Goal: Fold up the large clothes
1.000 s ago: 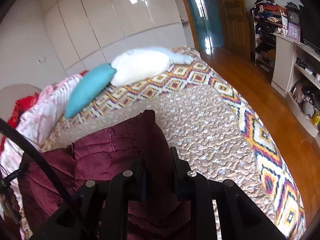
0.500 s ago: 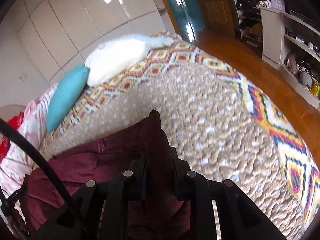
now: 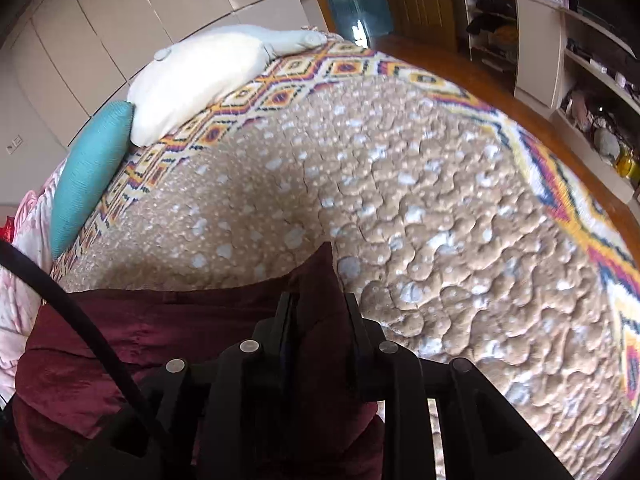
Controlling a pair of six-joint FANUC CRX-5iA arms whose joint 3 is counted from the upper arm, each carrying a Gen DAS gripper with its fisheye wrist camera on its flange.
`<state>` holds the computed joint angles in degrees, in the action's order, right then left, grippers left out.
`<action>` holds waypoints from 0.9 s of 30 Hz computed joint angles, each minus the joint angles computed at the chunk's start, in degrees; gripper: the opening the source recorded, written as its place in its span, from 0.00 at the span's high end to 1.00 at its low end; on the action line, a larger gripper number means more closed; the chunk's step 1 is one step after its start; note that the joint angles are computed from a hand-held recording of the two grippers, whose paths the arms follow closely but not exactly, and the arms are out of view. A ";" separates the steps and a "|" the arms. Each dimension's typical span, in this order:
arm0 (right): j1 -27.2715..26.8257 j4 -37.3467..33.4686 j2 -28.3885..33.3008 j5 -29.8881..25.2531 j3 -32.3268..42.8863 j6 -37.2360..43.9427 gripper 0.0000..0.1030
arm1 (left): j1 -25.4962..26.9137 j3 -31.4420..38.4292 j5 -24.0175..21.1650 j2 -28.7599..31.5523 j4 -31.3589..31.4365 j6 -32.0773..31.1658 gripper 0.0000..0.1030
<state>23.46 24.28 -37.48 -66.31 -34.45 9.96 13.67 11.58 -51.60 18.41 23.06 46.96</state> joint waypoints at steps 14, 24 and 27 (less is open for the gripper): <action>-0.37 0.22 0.78 -5.58 3.44 1.10 0.49 | -0.23 -2.39 3.88 -2.89 -2.34 -0.01 0.57; 29.71 22.38 -6.22 -34.50 10.64 -12.14 0.29 | 9.74 -11.70 -2.22 -14.81 13.76 -15.60 0.51; 39.31 22.51 -4.18 -37.03 12.99 -13.46 0.38 | 13.73 -15.93 -5.22 -19.47 18.27 -21.44 0.48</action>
<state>62.77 46.79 -41.66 -103.35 -21.46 -3.50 27.40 -4.35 -56.81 -1.06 41.33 25.52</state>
